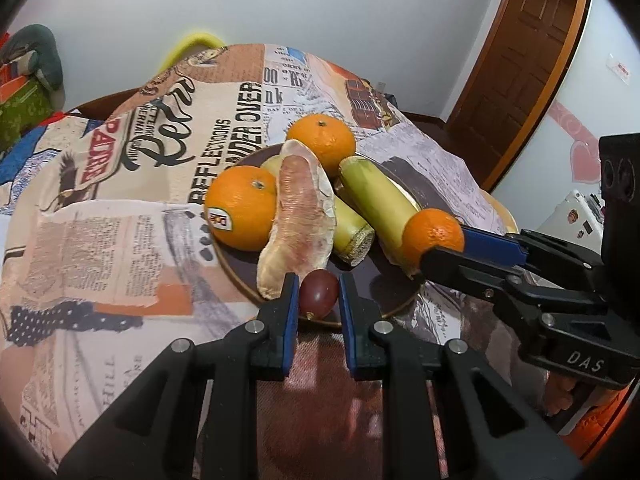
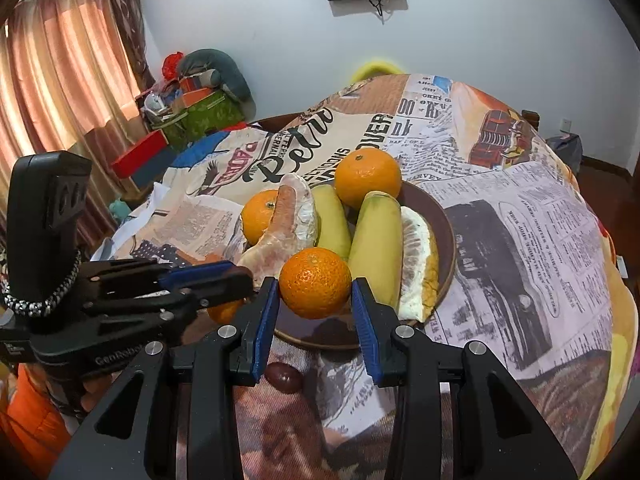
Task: Organize fruits
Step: 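Carry the mandarin and the date onto the dark plate with both grippers, then open both grippers and withdraw from the plate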
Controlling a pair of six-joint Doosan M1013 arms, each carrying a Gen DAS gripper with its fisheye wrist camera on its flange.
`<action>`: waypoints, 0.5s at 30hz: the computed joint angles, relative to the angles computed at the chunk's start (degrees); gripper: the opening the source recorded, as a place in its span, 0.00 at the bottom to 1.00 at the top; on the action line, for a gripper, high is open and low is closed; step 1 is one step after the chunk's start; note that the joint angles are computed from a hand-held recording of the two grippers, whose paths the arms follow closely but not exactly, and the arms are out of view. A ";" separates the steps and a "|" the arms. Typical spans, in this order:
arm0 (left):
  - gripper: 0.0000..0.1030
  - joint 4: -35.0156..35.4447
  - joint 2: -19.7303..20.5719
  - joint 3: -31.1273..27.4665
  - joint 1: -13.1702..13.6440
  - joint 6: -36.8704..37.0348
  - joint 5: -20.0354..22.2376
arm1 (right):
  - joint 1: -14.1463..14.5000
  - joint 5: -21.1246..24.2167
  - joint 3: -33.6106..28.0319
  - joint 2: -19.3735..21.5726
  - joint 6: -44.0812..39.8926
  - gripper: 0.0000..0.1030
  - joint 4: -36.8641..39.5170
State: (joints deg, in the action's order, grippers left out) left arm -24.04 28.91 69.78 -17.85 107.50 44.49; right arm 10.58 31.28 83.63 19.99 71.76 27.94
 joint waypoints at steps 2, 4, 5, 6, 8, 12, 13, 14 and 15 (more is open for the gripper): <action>0.19 -0.05 0.29 -0.35 -0.05 0.07 0.25 | -0.07 0.29 -0.33 0.32 -0.35 0.34 0.36; 0.19 -0.85 0.64 -0.76 0.07 0.59 0.53 | -0.17 0.83 -0.76 0.72 -1.05 0.34 1.05; 0.19 -0.99 0.74 -0.84 0.07 0.66 0.50 | -0.19 0.84 -0.79 0.78 -1.26 0.34 1.28; 0.19 -0.90 0.89 -1.01 0.07 0.58 0.50 | -0.22 0.87 -0.85 0.88 -1.51 0.34 1.53; 0.19 -0.42 0.89 -0.98 0.02 0.12 0.15 | -0.18 0.79 -0.95 0.96 -1.72 0.34 1.66; 0.19 -0.70 1.28 -1.57 0.25 -0.30 0.66 | -0.21 0.58 -0.98 0.82 -2.73 0.34 2.50; 0.19 -0.48 1.30 -1.62 0.26 -0.59 0.69 | -0.19 0.44 -0.96 0.75 -2.86 0.34 2.48; 0.19 -0.39 1.27 -1.58 0.29 -0.75 0.67 | -0.17 0.33 -0.98 0.70 -2.88 0.34 2.38; 0.19 -0.46 1.19 -1.53 0.35 -0.77 0.68 | -0.15 0.28 -1.00 0.63 -2.86 0.34 2.20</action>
State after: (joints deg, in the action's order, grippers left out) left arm -24.51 30.10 68.25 -17.50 106.72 45.17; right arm 10.43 31.56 82.64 20.62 68.90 30.13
